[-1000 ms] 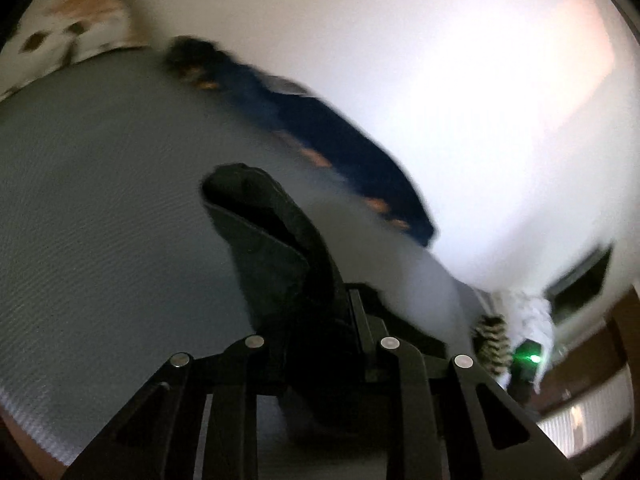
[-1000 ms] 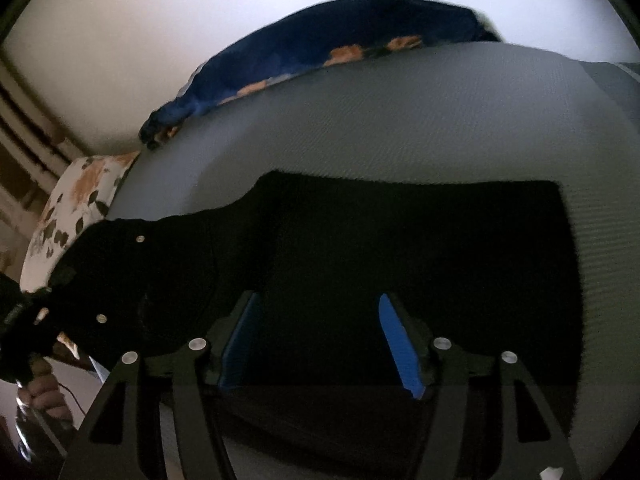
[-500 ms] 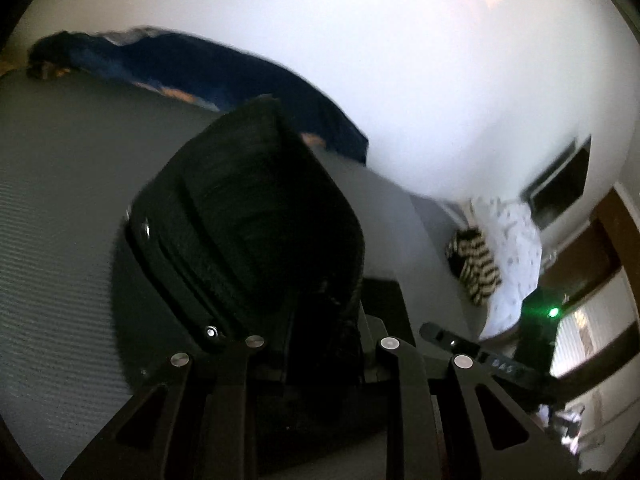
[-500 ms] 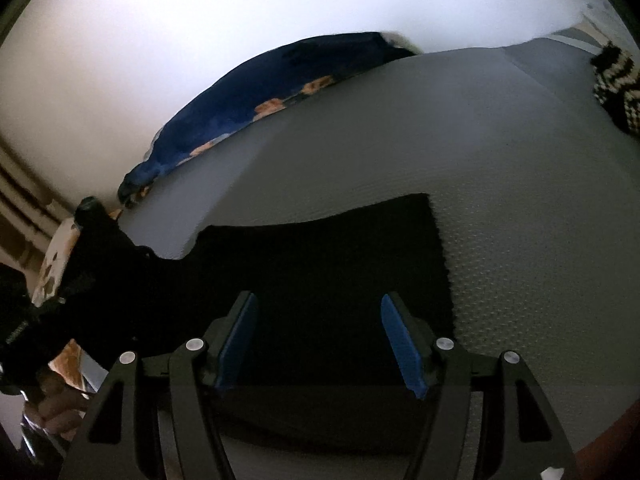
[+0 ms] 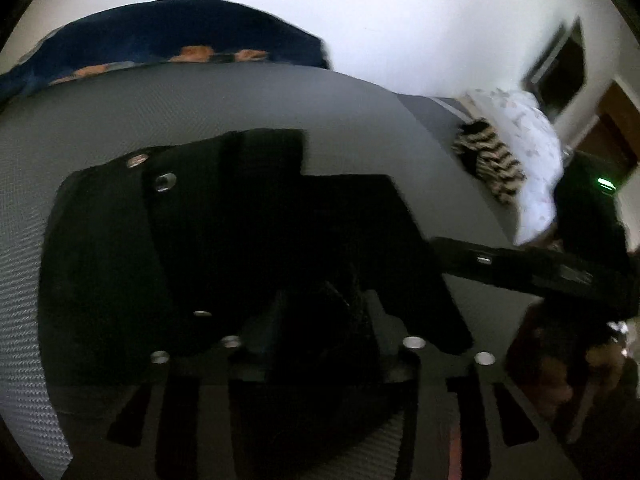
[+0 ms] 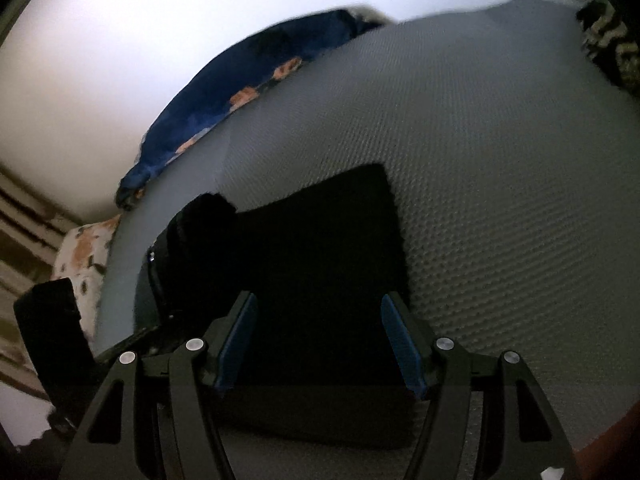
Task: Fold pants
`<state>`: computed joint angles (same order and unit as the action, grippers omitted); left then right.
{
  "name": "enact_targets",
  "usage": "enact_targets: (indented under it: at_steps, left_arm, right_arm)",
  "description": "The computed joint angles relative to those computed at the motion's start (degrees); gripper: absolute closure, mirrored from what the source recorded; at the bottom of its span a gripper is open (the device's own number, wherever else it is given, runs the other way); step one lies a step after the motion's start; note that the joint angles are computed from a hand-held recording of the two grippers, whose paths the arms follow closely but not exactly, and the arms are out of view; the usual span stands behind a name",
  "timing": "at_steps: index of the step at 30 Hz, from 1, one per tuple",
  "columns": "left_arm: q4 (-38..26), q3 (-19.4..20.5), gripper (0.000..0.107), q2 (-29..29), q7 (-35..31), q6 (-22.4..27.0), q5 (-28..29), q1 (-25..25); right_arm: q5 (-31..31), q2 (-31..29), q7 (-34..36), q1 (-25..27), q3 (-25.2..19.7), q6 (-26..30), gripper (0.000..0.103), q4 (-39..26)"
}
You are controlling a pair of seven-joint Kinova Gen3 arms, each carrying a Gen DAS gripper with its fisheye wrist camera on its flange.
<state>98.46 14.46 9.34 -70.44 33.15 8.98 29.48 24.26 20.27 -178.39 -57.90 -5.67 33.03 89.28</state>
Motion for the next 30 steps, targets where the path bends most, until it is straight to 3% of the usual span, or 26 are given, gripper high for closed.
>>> enact_targets:
  at_steps: [2,6,10,12,14,16,21,22,26,28,30]
  left_arm:
    - [0.2,0.8,0.049,-1.3,-2.6,1.0,2.2,-0.9]
    - [2.6,0.6,0.042,-6.0,-5.2,1.6,3.3,-2.4]
    - [6.3,-1.0,0.037,-11.3,1.3,1.4,-1.7,-3.6]
    - [7.7,1.6,0.037,-13.3,6.0,1.9,-4.6,-8.2]
    - [9.6,1.2,0.037,-15.3,10.6,2.1,-6.3,-10.5]
    - [11.0,-1.3,0.037,-16.6,14.6,2.3,-8.2,-10.0]
    - [13.2,-1.7,0.037,-17.3,18.8,3.7,-10.1,-12.7]
    - [13.4,-1.3,0.037,-17.1,20.0,3.8,-10.7,-13.1]
    - [14.4,-0.1,0.037,-15.4,23.5,3.5,-13.6,-13.2]
    - [14.9,0.3,0.037,-14.3,25.1,3.2,-14.9,-12.6]
    - [15.4,0.9,0.037,-13.7,27.4,2.3,-16.9,-11.8]
  right_arm:
    - [-4.7,0.3,4.3,5.3,-4.1,-4.7,0.041,1.3]
    - [-13.3,2.6,13.6,15.9,-13.7,-14.0,0.039,3.8]
    - [-18.2,6.1,22.9,25.9,-24.4,-22.1,0.039,5.4]
    - [-19.7,8.1,27.6,30.7,-29.7,-22.4,0.039,4.8]
    - [-20.3,10.1,31.3,34.2,-33.8,-22.5,0.04,3.7]
    - [-20.0,11.4,32.8,34.5,-34.5,-21.3,0.045,1.7]
    - [-17.4,18.1,36.8,35.8,-38.9,-16.5,0.066,-5.5]
    - [-18.7,18.8,38.8,35.5,-38.6,-16.5,0.071,-6.3]
    - [-23.8,21.5,45.5,34.5,-37.9,-16.3,0.071,-9.9]
    - [-24.3,21.0,45.1,32.6,-35.7,-15.2,0.073,-11.2]
    - [-22.5,19.0,42.2,29.5,-32.1,-13.6,0.085,-12.0]
